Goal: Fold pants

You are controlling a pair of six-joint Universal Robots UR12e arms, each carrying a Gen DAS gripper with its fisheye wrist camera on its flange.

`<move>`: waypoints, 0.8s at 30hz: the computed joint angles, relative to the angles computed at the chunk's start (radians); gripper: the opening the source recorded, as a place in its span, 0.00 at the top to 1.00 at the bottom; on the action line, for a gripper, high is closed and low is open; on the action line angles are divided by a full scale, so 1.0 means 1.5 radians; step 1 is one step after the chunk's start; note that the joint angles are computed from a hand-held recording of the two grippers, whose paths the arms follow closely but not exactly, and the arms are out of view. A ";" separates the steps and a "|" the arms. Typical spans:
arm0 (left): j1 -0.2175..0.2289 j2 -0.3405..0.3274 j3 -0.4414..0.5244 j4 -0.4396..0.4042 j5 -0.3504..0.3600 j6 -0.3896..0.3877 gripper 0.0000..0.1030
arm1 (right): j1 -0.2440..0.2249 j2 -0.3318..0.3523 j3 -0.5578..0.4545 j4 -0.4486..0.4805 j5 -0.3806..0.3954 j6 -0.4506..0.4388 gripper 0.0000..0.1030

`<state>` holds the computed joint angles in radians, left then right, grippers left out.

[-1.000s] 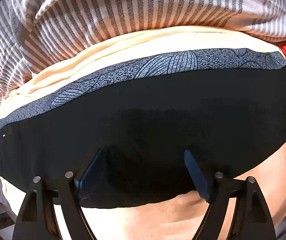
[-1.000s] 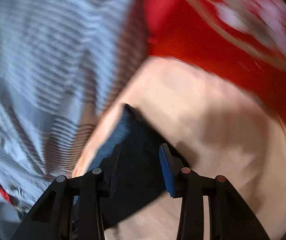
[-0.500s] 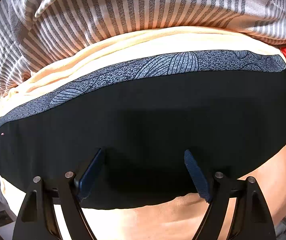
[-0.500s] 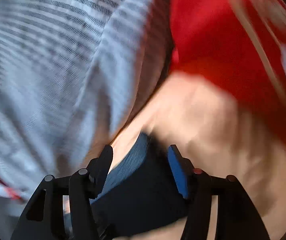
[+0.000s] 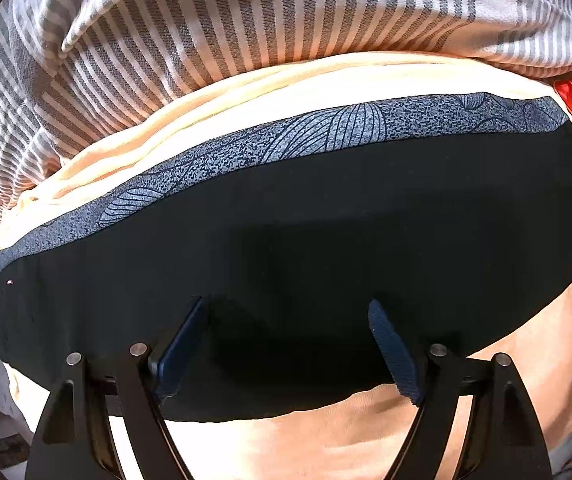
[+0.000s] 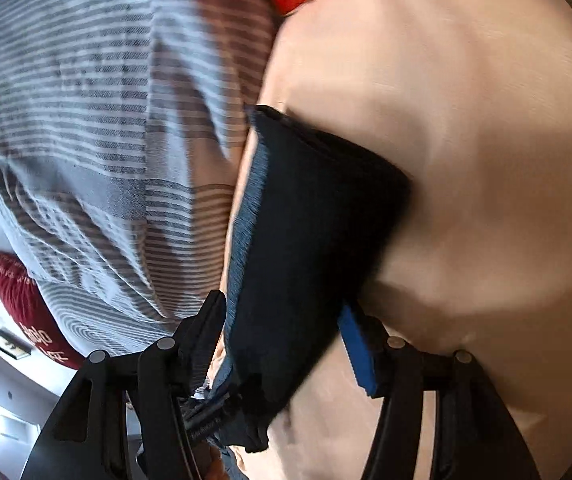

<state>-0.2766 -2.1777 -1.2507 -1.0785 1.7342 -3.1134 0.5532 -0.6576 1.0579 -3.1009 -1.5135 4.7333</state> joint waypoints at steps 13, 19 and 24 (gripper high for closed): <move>0.002 0.008 0.007 0.001 -0.016 0.013 0.19 | 0.003 0.017 -0.064 0.095 -0.028 0.002 0.39; 0.003 0.003 0.009 -0.016 -0.011 0.004 0.19 | 0.015 -0.032 0.018 0.112 -0.066 0.076 0.37; 0.003 0.007 0.002 -0.008 -0.001 0.014 0.19 | 0.000 -0.014 0.013 0.047 -0.097 0.097 0.35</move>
